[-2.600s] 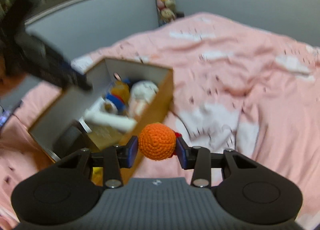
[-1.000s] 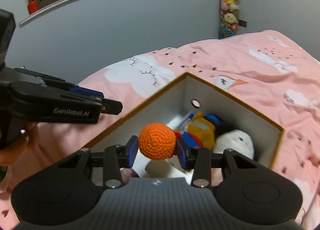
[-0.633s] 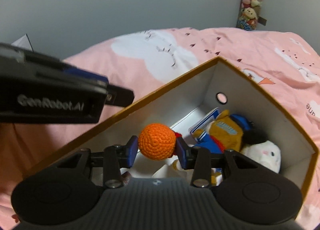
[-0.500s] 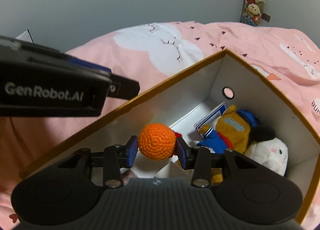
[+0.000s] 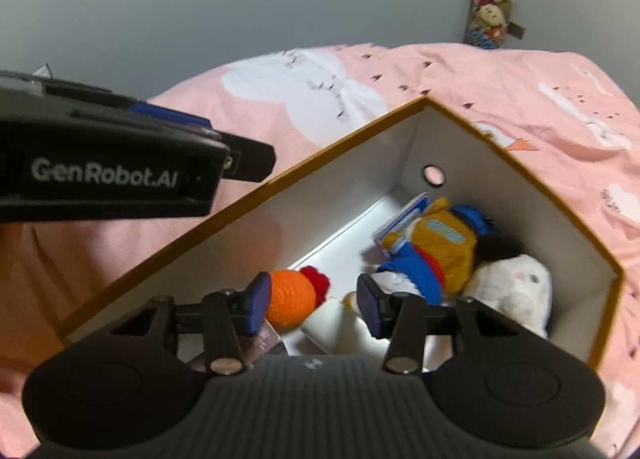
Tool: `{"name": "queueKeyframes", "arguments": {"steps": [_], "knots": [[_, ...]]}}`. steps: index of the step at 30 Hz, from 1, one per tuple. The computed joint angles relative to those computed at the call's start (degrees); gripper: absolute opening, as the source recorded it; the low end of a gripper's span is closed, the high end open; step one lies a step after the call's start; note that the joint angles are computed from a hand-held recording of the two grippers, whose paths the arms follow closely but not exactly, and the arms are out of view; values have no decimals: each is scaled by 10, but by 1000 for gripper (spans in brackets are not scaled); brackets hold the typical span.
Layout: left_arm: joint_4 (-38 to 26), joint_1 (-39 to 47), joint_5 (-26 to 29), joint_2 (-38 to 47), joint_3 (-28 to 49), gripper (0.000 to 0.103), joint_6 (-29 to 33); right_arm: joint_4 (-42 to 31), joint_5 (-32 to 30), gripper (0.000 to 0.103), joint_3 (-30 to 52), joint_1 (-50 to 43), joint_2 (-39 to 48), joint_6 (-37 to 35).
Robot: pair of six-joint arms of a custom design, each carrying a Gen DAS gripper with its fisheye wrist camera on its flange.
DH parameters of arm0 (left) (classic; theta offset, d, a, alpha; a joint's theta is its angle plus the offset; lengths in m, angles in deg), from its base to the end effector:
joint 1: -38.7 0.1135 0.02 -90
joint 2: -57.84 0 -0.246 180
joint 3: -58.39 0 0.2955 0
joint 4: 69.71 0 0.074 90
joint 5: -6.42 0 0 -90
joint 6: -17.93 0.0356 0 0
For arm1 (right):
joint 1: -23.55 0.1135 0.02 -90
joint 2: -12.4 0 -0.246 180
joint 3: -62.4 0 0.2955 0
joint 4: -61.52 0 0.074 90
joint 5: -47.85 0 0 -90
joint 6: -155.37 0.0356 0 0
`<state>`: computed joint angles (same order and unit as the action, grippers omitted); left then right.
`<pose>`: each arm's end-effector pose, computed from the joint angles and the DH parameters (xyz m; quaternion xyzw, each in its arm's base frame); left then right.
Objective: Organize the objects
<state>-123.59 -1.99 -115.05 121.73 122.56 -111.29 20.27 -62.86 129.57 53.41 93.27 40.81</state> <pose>0.2162 -0.1614 0.2518 -0.0730 0.9154 0.0044 0.3959 0.2796 0.1751 0.1986 -0.4771 0.8095 0.1849 0.2880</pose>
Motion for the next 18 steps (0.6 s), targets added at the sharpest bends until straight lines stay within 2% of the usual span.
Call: {"name": "queueKeyframes", "arguments": {"steps": [2, 6, 8, 10, 15, 17, 18], "knots": [[1, -16, -11, -3, 4, 54, 0, -9, 3, 51, -7, -9, -24, 6], [8, -63, -47, -14, 11, 66, 1, -29, 24, 55, -29, -32, -92, 22], [12, -94, -77, -19, 16, 69, 2, -41, 41, 58, -43, -48, -133, 31], [13, -121, -100, -18, 24, 77, 6, -48, 55, 58, -58, -66, -172, 40], [11, -196, -167, -5, 54, 84, 19, -73, 53, 63, -90, -137, -274, 66], [3, -219, -190, 4, 69, 90, 23, -85, 46, 70, -100, -165, -314, 74], [-3, -231, -203, 9, 77, 92, 24, -88, 38, 78, -107, -180, -335, 76]]}}
